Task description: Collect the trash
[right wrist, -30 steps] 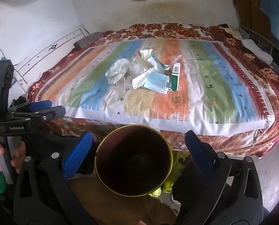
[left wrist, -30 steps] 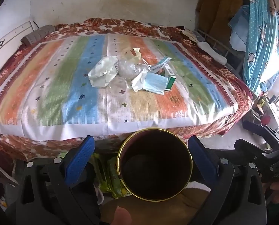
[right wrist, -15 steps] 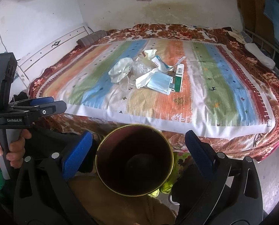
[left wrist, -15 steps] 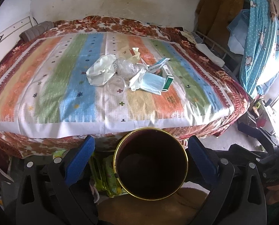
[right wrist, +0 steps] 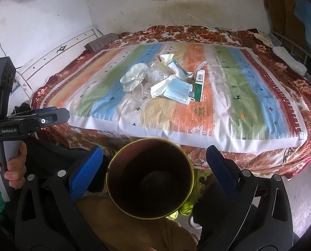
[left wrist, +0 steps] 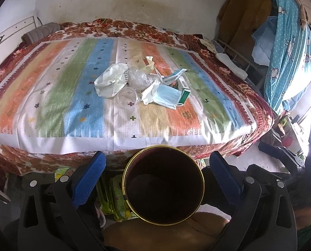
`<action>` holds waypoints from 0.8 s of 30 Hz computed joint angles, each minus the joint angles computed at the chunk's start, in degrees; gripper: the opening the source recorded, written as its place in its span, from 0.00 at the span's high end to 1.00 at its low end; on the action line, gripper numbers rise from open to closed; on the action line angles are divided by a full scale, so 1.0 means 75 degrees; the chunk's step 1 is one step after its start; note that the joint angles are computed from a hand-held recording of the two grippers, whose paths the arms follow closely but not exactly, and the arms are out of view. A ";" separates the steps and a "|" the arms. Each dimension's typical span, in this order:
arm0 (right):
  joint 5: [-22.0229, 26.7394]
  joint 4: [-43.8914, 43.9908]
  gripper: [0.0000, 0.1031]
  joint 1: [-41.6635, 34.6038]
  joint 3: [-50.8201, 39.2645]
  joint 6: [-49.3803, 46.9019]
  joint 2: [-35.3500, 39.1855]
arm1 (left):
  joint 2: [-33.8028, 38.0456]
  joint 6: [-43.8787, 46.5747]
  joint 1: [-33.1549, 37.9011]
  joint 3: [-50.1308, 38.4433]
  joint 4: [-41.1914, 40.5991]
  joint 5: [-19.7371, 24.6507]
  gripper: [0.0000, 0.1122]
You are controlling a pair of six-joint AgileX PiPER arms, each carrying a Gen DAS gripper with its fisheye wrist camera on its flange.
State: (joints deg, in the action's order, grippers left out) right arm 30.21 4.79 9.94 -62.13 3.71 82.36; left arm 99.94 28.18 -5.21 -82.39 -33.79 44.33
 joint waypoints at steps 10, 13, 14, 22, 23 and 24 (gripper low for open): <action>-0.0102 0.0074 0.09 -0.0012 0.0012 -0.0112 0.0083 | 0.0016 0.0045 0.0112 0.0013 -0.0171 -0.0003 0.13; -0.0022 0.0207 0.09 -0.0048 -0.0072 -0.0233 0.0212 | -0.0018 0.0071 0.0112 0.0028 -0.0171 0.0029 0.13; -0.0056 0.0292 0.09 -0.0041 -0.0044 -0.0341 0.0190 | -0.0017 0.0058 0.0101 0.0037 -0.0163 0.0019 0.13; -0.0070 0.0381 0.09 -0.0083 -0.0026 -0.0386 0.0209 | -0.0031 -0.0033 0.0085 0.0037 -0.0107 0.0029 0.13; -0.0069 0.0368 0.09 -0.0082 -0.0020 -0.0385 0.0201 | -0.0029 -0.0026 0.0088 0.0035 -0.0101 0.0033 0.13; -0.0060 0.0368 0.09 -0.0088 -0.0028 -0.0398 0.0207 | -0.0047 -0.0041 0.0090 0.0031 -0.0074 0.0054 0.13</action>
